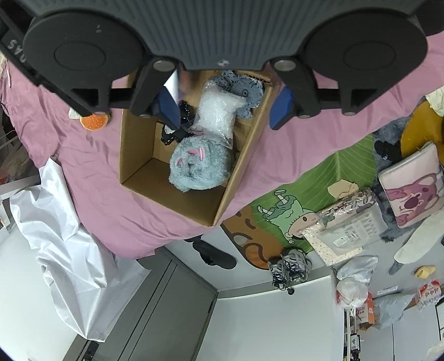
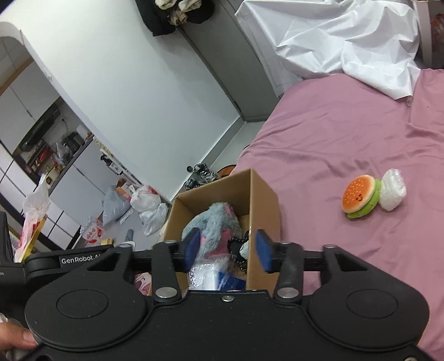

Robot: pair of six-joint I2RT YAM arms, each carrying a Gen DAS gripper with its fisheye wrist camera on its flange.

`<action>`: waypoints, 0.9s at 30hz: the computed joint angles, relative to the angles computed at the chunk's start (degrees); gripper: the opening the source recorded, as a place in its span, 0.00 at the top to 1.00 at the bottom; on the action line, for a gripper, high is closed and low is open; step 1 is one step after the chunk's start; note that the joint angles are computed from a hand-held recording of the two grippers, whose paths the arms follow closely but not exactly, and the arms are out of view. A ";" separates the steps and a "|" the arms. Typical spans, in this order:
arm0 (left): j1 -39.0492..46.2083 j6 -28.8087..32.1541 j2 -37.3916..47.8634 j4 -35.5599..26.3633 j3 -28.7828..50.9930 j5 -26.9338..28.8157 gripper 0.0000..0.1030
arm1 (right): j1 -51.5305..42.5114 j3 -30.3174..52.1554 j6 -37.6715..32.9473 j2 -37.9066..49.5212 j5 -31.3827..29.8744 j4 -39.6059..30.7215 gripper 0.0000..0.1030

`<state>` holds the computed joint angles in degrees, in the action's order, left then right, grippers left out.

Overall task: Organize soft objects
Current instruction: 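Lower the tissue pack into the box and open the right gripper, then move both tools back from the box toward the burger plush and plastic bag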

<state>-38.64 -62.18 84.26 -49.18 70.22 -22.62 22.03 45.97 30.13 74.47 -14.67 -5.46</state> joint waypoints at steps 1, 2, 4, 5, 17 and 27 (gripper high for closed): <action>-0.10 0.04 0.18 -0.16 0.30 0.06 0.28 | -0.41 -0.05 0.00 -0.58 0.14 -0.60 0.44; -0.29 0.11 0.52 -0.35 0.78 0.14 0.27 | -0.71 0.00 0.02 -1.02 0.41 -1.25 0.37; -0.90 0.20 1.44 -1.16 2.05 0.05 0.25 | -1.24 -0.18 -0.20 -2.15 1.70 -2.09 0.31; -1.24 0.15 1.87 -1.55 2.60 -0.18 0.24 | -1.47 -0.08 -0.64 -2.77 2.26 -2.87 0.27; -6.48 -1.47 8.73 -10.14 13.31 -5.30 0.09 | -8.69 0.32 -2.76 -7.47 -3.57 -7.72 0.00; -8.48 -3.49 11.36 -11.22 17.59 -6.93 0.00 | -14.74 0.84 -6.33 -9.55 -6.08 -10.89 0.00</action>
